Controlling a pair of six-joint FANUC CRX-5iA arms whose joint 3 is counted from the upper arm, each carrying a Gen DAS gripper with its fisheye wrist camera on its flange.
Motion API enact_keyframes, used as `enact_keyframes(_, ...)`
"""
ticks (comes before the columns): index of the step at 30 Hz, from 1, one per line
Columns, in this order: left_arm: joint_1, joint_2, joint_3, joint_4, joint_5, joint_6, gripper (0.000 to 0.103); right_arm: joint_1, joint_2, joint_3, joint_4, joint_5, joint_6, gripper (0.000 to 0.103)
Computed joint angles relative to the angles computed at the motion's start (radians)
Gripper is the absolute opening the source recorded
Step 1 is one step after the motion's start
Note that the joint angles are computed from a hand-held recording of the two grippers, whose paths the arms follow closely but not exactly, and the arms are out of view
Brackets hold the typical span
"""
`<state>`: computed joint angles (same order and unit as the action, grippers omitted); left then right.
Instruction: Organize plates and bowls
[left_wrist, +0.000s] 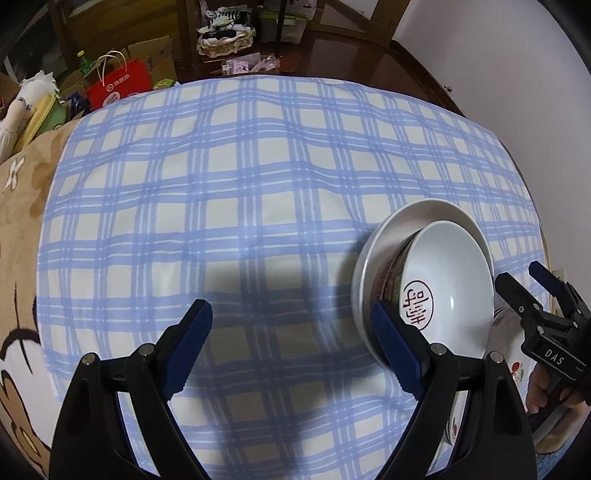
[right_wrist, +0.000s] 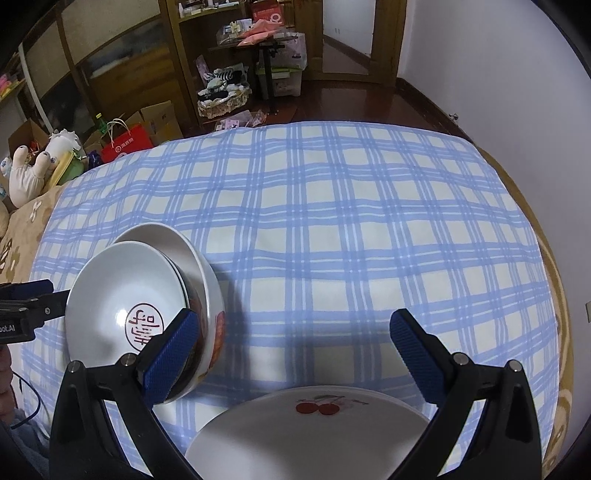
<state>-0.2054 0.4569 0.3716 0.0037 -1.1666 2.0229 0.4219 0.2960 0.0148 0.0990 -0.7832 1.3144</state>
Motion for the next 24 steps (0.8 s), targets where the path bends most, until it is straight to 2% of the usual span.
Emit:
enact_keyframes(12, 0.010, 0.008, -0.008, 0.008, 0.012, 0.023, 0.087, 0.009, 0.022, 0.009, 0.019, -0.031, 0.004, 0.103)
enact_keyframes(24, 0.014, 0.008, -0.018, 0.035, 0.033, 0.001, 0.087, 0.006, 0.025, 0.018, -0.002, -0.039, 0.003, 0.103)
